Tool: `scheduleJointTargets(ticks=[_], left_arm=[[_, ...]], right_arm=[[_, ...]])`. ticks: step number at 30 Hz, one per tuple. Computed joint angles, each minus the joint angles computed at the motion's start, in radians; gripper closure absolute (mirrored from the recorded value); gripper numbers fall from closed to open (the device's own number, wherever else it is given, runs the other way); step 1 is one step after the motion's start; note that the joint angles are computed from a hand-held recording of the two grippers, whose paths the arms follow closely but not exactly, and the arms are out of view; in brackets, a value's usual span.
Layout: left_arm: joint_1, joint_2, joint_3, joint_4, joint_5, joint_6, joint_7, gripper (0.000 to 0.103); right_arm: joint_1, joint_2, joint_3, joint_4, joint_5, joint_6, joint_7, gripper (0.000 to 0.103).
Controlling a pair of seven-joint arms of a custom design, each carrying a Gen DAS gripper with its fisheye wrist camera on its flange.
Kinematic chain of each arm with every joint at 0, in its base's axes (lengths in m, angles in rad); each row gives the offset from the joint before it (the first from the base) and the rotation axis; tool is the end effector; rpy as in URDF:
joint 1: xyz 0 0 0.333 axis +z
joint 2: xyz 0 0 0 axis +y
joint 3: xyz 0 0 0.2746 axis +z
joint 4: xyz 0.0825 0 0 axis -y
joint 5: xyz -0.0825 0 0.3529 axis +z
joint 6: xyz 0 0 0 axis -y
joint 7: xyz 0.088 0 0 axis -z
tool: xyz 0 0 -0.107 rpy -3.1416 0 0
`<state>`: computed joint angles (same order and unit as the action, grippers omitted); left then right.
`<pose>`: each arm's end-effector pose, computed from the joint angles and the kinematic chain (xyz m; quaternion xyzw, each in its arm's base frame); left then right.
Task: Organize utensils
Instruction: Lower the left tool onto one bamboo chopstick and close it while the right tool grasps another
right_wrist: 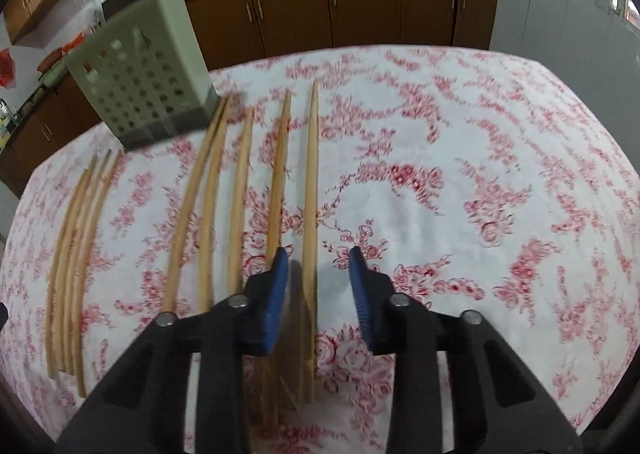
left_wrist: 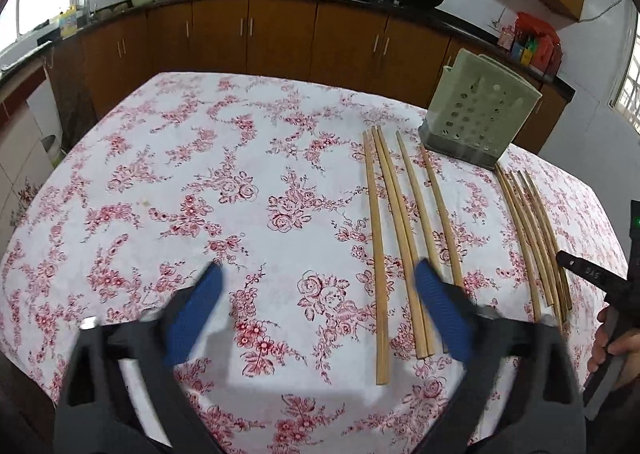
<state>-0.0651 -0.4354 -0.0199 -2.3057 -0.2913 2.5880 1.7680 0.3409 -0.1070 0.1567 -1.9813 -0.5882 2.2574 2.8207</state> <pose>0.4557 -0.0346 0.5680 -0.6272 0.6880 -0.3143 0.1857 0.4780 0.2457 0.5256 -0.5006 0.8049 -0.2459 0.2028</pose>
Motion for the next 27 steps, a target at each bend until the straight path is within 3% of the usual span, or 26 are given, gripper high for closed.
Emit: scheduleJointTargets(ticks=[2,4,10,14,18,27], left_arm=[[-0.01,0.022,0.007,0.019,-0.009,-0.016,0.017,0.035],[-0.023,0.043,0.014,0.036,-0.032,-0.028,0.046,0.042],[-0.04,0.104,0.013,0.105,-0.108,-0.121,0.135,0.066],[-0.024,0.128,-0.022,0.126,-0.071,-0.166,0.138,0.082],[-0.015,0.134,-0.053,0.126,-0.015,-0.145,0.121,0.094],[0.011,0.313,-0.061,0.3,0.022,-0.109,0.083,0.095]], right_arm=[[0.003,0.009,0.006,0.01,-0.025,-0.026,0.007,0.089],[-0.002,-0.002,-0.003,-0.009,-0.024,-0.002,0.021,0.094],[-0.009,-0.006,0.001,-0.014,-0.032,0.002,0.022,0.095],[-0.009,-0.009,0.002,-0.021,-0.038,0.008,0.033,0.095],[-0.009,-0.011,0.002,-0.024,-0.04,0.009,0.036,0.095],[-0.025,0.019,-0.015,0.008,-0.064,0.012,0.028,0.095]])
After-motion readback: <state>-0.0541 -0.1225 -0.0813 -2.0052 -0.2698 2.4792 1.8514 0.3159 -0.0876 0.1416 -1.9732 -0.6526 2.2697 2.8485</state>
